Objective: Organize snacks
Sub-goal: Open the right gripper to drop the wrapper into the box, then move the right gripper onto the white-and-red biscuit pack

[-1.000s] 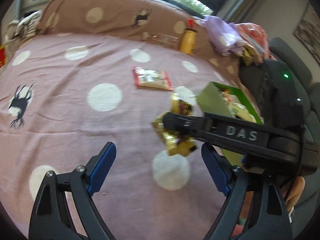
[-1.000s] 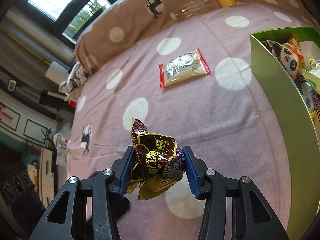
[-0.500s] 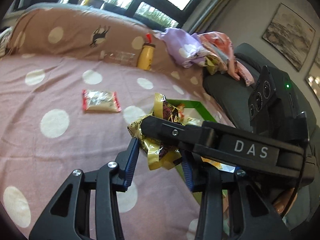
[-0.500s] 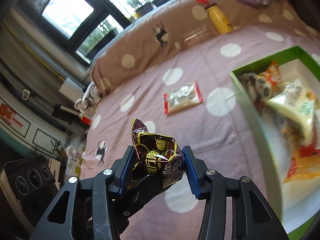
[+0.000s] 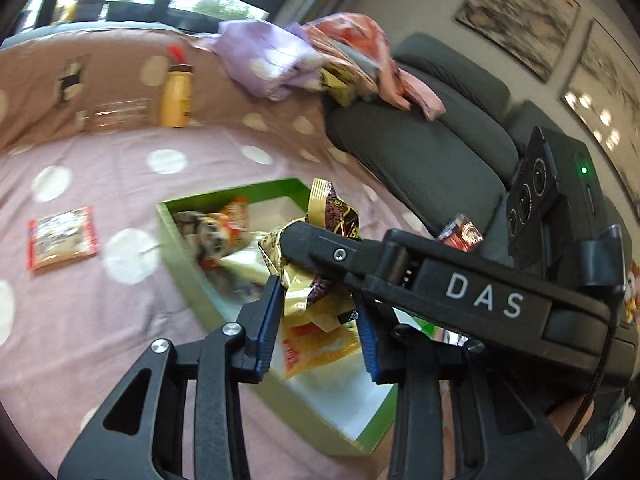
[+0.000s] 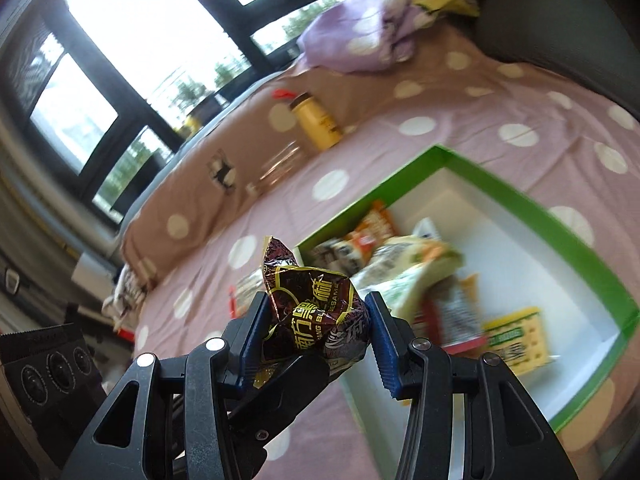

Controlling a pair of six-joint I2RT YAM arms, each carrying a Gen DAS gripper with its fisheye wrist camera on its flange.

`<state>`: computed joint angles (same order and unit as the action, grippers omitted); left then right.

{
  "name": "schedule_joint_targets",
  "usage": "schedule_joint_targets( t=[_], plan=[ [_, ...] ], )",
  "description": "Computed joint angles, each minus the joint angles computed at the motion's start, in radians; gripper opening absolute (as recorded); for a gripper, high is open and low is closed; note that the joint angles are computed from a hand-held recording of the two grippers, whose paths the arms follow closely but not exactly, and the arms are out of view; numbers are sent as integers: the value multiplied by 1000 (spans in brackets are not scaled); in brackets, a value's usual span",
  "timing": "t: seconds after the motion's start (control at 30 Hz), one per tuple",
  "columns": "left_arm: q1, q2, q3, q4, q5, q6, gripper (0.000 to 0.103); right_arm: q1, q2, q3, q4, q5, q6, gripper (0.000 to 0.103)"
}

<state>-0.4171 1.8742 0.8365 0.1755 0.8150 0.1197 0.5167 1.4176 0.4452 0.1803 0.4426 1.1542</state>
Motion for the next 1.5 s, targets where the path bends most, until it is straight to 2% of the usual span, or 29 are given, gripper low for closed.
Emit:
schedule_joint_targets(
  t=[0.1, 0.23, 0.33, 0.4, 0.6, 0.67, 0.73, 0.77, 0.83, 0.87, 0.9, 0.97, 1.13, 1.23, 1.3, 1.4, 1.5],
  plan=[
    [-63, 21, 38, -27, -28, 6, 35, -27, -53, -47, -22, 12, 48, 50],
    [-113, 46, 70, -61, -50, 9, 36, -53, -91, -65, -118, 48, 124, 50],
    [-121, 52, 72, -85, -58, 24, 42, -81, -92, -70, -163, 49, 167, 50],
    [-116, 47, 64, -99, -61, 41, 46, -91, -88, -67, -193, 49, 187, 50],
    [-65, -12, -3, -79, -186, 65, 55, -112, -38, -13, -351, 86, 271, 50],
    [-31, -25, -15, -87, -222, 68, 58, -129, -15, 0, -369, 59, 260, 50],
    [19, -44, -37, -86, -242, 65, 65, -156, -1, 0, -360, 13, 249, 52],
    [44, -53, -52, -77, -242, 62, 70, -159, -2, -5, -353, 9, 249, 53],
    [100, -69, -81, -61, -259, 65, 75, -143, -9, -2, -365, 31, 252, 63],
    [118, -75, -91, -53, -280, 66, 78, -125, -20, 2, -378, 53, 259, 72],
    [139, -80, -105, -35, -310, 62, 80, -107, -26, 8, -389, 72, 265, 76],
    [190, -83, -133, 9, -354, 52, 82, -69, -38, 28, -408, 107, 264, 76],
    [291, -28, -126, 59, -406, 48, 86, 9, 11, 104, -355, 145, 164, 85],
    [349, -6, -99, 34, -443, 35, 87, 38, 78, 167, -270, 93, 48, 85],
    [378, -2, -96, 47, -473, 39, 91, 52, 145, 234, -240, 51, -14, 85],
    [416, 24, -60, 27, -502, 31, 91, 53, 304, 411, -245, -34, -136, 86],
    [456, 51, -13, -35, -447, 8, 91, 16, 510, 660, -295, -175, -286, 86]
  ],
)
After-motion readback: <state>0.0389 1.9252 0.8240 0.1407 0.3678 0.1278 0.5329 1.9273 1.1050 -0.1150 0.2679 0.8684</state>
